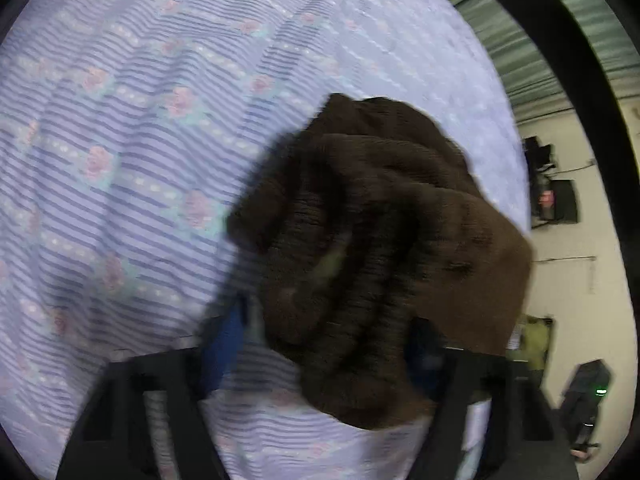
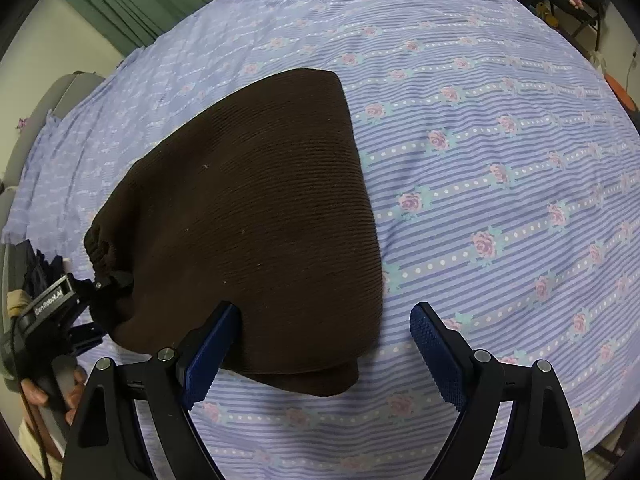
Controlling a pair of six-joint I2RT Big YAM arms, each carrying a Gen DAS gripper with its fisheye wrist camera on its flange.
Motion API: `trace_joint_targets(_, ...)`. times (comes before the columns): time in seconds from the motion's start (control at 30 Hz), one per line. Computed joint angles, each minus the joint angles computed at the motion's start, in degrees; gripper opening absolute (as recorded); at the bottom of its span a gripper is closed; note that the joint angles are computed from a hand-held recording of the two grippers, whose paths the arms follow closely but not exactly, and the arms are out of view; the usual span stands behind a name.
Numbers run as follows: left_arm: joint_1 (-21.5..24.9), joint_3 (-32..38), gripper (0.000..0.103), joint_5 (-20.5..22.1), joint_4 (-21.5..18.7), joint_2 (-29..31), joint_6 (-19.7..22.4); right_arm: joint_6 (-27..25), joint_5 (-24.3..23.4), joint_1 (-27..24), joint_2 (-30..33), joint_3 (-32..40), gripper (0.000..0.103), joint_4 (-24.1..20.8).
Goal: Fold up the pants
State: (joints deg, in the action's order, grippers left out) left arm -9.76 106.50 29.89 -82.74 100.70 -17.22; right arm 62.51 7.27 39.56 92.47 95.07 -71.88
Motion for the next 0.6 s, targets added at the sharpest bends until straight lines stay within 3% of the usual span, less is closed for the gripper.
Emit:
trace_joint_targets(0.13, -1.40, 4.42, 0.043, -2.04, -2.57, 0.13, 4.13, 1.26, 0.75, 0.78, -1.78, -1.21, 0.089, 2.26)
trace_joint_targets(0.33, -5.14, 13.50, 0.042, -6.90, -1.68, -0.36, 8.59, 4.75, 6.79, 4.44, -8.19, -5.55, 0.089, 3.00)
trace_joint_targets(0.43, -6.67, 20.78, 0.041, -7.13, -3.23, 3.08, 9.35, 5.92, 6.25, 5.08, -8.32, -6.99, 0.089, 2.57)
trace_joint_targets(0.6, -6.96, 29.65, 0.041, -6.93, -6.09, 8.66, 9.67, 5.29, 2.63, 3.96, -4.87, -6.57, 0.089, 6.25)
